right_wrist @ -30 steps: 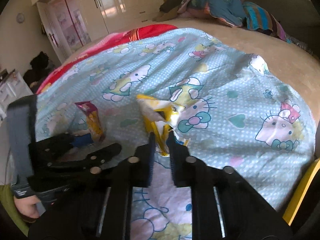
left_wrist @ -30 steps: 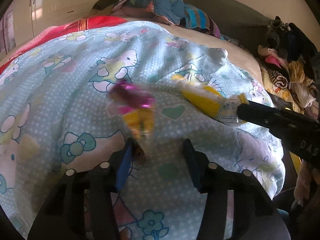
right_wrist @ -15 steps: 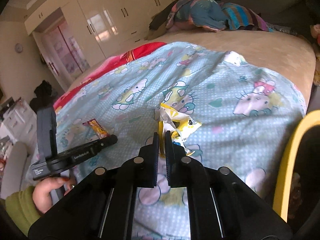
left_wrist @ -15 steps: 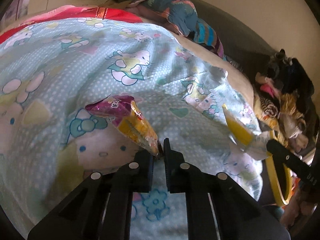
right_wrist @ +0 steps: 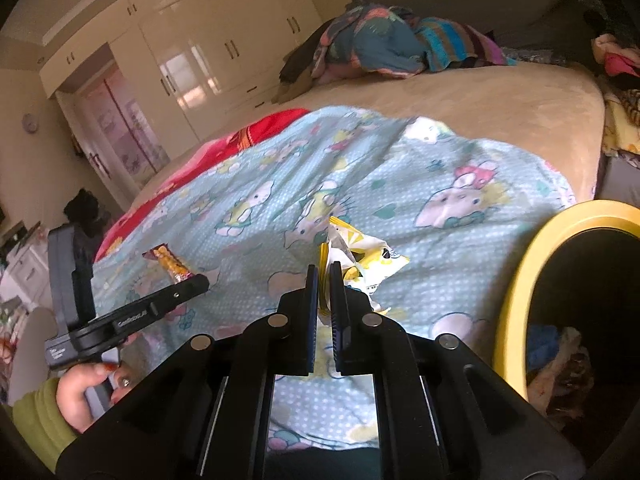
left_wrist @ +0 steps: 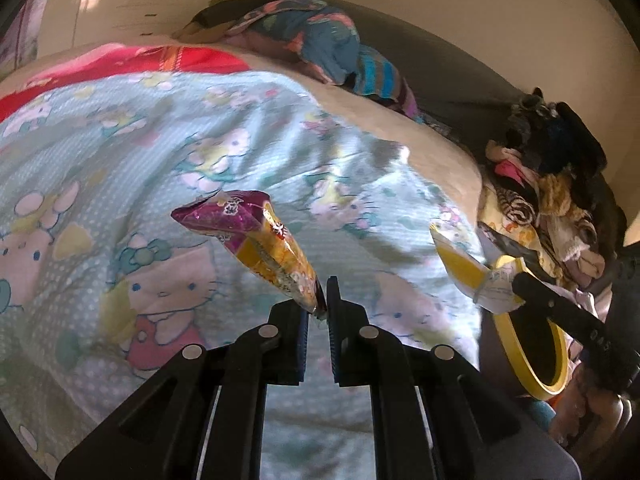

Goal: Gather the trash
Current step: 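Carry the snack bag and yellow wrapper with both grippers over the bin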

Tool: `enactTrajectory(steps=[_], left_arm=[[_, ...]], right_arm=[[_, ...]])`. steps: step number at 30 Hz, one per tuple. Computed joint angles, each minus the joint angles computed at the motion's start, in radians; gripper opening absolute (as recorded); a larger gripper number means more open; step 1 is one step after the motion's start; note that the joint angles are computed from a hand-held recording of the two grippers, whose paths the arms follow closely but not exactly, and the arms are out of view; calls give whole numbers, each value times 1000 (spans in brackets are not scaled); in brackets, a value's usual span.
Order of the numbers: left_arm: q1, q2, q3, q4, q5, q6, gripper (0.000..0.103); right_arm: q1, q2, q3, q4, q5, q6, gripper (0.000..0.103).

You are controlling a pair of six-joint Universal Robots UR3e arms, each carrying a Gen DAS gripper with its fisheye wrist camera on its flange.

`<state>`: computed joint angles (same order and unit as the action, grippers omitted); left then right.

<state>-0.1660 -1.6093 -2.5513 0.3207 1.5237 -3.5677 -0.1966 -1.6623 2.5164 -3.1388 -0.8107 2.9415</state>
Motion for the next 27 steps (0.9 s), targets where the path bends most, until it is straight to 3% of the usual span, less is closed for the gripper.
enactTrajectory(steps=[8,17,27], left_arm=[[-171,-31,164,-100,73,-17,9],[-310,-93,310,-178,125,-19,9],[-417,-182,482,-256,144,7,9]], right_arm=[[-170,-178,73,168,88,-93,3],[-349,-392,115,449,171,-228,3],[-554,-631,107,878,246,-435,3]])
